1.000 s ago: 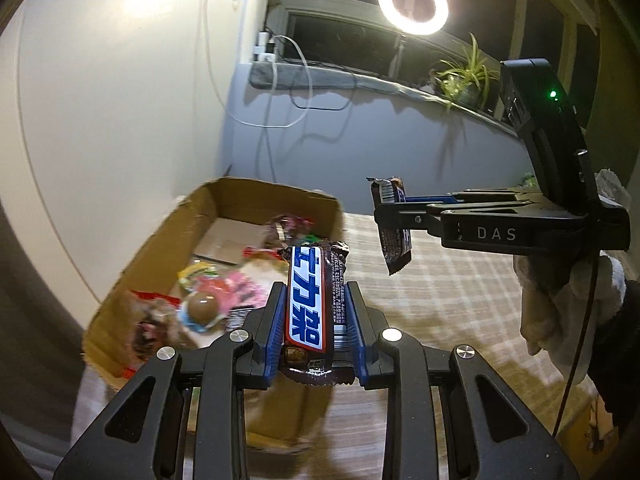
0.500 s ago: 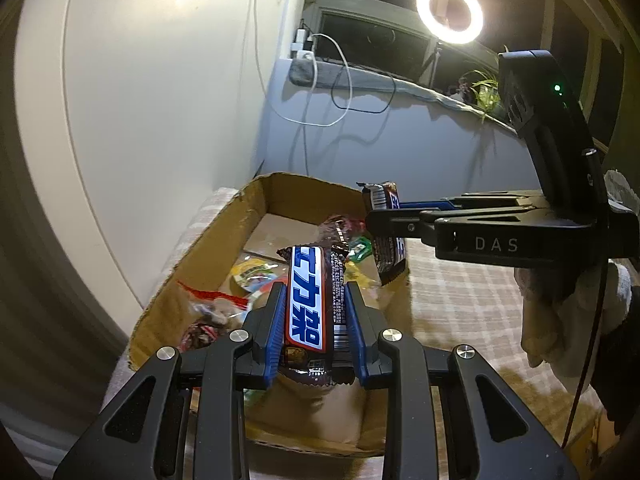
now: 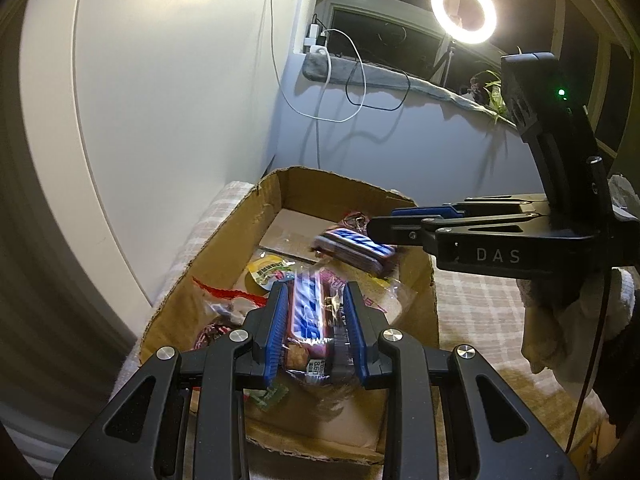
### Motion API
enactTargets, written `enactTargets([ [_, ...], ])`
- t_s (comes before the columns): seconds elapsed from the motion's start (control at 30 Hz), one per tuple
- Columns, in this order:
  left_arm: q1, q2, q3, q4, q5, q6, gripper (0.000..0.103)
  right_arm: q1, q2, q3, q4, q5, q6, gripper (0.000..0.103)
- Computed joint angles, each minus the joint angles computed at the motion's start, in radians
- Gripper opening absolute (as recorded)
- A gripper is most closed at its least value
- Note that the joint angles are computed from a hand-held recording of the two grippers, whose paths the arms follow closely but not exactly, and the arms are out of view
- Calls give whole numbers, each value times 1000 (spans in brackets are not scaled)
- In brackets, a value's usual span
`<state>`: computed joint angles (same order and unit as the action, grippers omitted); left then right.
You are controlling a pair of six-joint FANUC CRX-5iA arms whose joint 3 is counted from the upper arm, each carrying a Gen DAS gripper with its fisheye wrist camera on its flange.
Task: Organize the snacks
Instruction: 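Carry both Snickers bars into the box with the left and right tools, then open both tools to drop the Snickers bars and lift them from the box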
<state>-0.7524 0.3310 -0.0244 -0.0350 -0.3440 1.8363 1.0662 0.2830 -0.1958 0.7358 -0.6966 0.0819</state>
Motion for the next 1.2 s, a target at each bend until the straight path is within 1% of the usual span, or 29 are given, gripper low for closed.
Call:
enactTargets([
  [0.03, 0, -1, 0, -1, 0, 1, 28, 0, 1, 2, 0, -3, 1, 37],
  [0.07, 0, -1, 1, -4, -1, 4, 32, 1, 0, 0, 5, -5, -2, 44],
  [0.1, -1, -2, 2, -12, -2, 13, 40, 2, -1, -4, 14, -5, -11, 58],
  [0.13, -2, -3, 3, -20, -2, 20, 43, 3, -4, -11, 31, -6, -24, 64],
  [0.23, -7, -5, 9, -45, -8, 40, 44, 6, -17, -29, 49, 3, -43, 64],
  [0.53, -10, -4, 15, -56, -14, 49, 44, 30, -65, -96, 99, -2, -96, 64],
  [0.77, -21, -15, 20, -100, -28, 90, 44, 58, -119, -183, 166, 0, -173, 64],
  [0.93, -26, -35, 10, -146, -37, 135, 44, 80, -154, -249, 181, 2, -217, 64],
  [1.1, -25, -54, -11, -162, -47, 160, 44, 90, -159, -269, 99, 29, -146, 64],
  [1.17, -24, -60, -18, -168, -54, 172, 44, 93, -150, -263, 51, 54, -87, 58],
  [1.2, -24, -62, -20, -169, -56, 175, 44, 97, -140, -250, 13, 59, -43, 51],
])
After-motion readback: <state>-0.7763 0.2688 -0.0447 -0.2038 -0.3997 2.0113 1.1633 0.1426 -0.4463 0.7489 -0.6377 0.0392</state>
